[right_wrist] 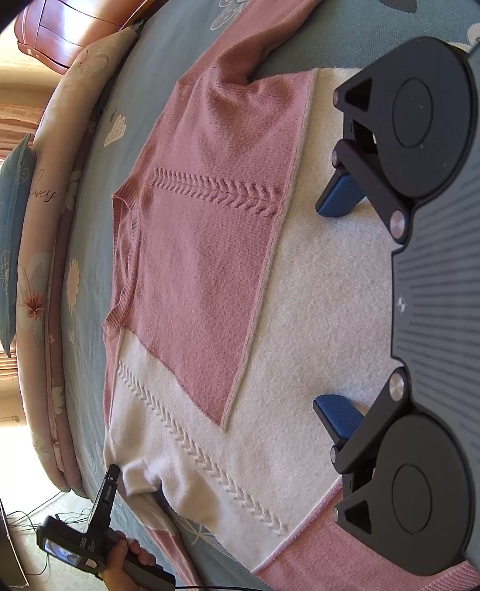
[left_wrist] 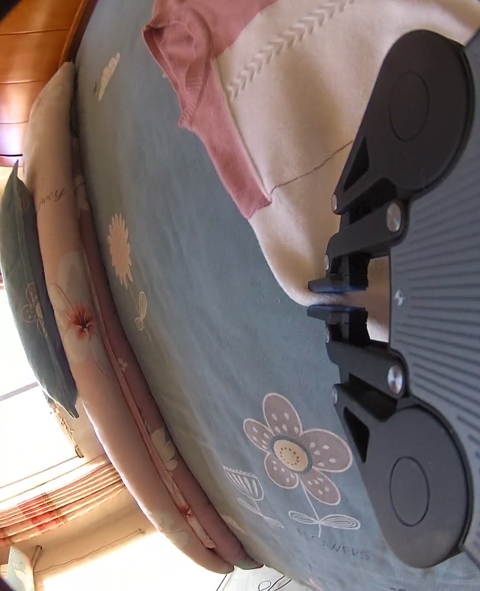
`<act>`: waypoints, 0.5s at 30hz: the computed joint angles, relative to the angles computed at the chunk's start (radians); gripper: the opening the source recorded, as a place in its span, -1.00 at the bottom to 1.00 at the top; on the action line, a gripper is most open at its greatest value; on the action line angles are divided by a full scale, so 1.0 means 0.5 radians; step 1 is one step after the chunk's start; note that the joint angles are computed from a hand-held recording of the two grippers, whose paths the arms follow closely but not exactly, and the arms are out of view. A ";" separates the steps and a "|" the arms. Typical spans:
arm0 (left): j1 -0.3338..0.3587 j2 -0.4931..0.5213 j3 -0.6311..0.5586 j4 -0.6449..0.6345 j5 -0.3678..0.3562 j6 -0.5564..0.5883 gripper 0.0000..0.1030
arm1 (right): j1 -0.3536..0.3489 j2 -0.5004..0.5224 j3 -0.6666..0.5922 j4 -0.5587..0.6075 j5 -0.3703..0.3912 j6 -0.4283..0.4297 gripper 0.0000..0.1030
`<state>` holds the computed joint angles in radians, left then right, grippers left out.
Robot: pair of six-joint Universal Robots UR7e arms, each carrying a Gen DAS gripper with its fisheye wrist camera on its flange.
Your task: Fold clothes
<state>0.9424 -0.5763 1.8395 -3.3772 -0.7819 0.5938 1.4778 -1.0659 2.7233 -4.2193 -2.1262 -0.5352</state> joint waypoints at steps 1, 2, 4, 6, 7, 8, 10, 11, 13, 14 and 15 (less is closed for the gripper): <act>0.006 0.021 -0.029 0.017 0.020 -0.003 -0.88 | 0.001 -0.003 0.000 0.005 -0.002 0.002 1.00; 0.013 0.043 -0.041 0.005 0.030 0.022 -0.85 | 0.002 -0.009 0.000 0.014 -0.004 0.006 1.00; 0.024 0.086 -0.045 -0.099 0.044 0.108 -0.68 | 0.004 -0.022 0.000 0.034 -0.006 0.015 1.00; 0.021 0.054 -0.018 -0.115 0.025 0.049 -0.63 | 0.004 -0.035 0.002 0.052 -0.006 0.028 1.00; 0.016 0.026 -0.001 -0.101 0.019 -0.003 -0.62 | 0.005 -0.042 0.004 0.062 -0.006 0.036 1.00; 0.011 -0.002 0.015 -0.086 0.013 -0.055 -0.57 | 0.007 -0.048 0.004 0.071 -0.008 0.044 1.00; -0.034 -0.028 0.065 -0.197 0.047 -0.024 -0.54 | 0.010 -0.055 0.006 0.082 -0.009 0.057 1.00; -0.063 -0.050 0.101 -0.242 0.040 -0.029 -0.48 | 0.010 -0.057 0.007 0.084 -0.008 0.065 1.00; -0.104 -0.133 0.193 -0.226 -0.123 -0.119 -0.23 | 0.011 -0.052 0.007 0.076 -0.008 0.066 1.00; -0.118 -0.179 0.239 -0.206 -0.257 -0.164 -0.02 | 0.011 -0.048 0.007 0.070 -0.009 0.062 1.00; -0.121 -0.216 0.261 -0.116 -0.401 -0.238 0.15 | 0.010 -0.041 0.008 0.060 -0.009 0.060 1.00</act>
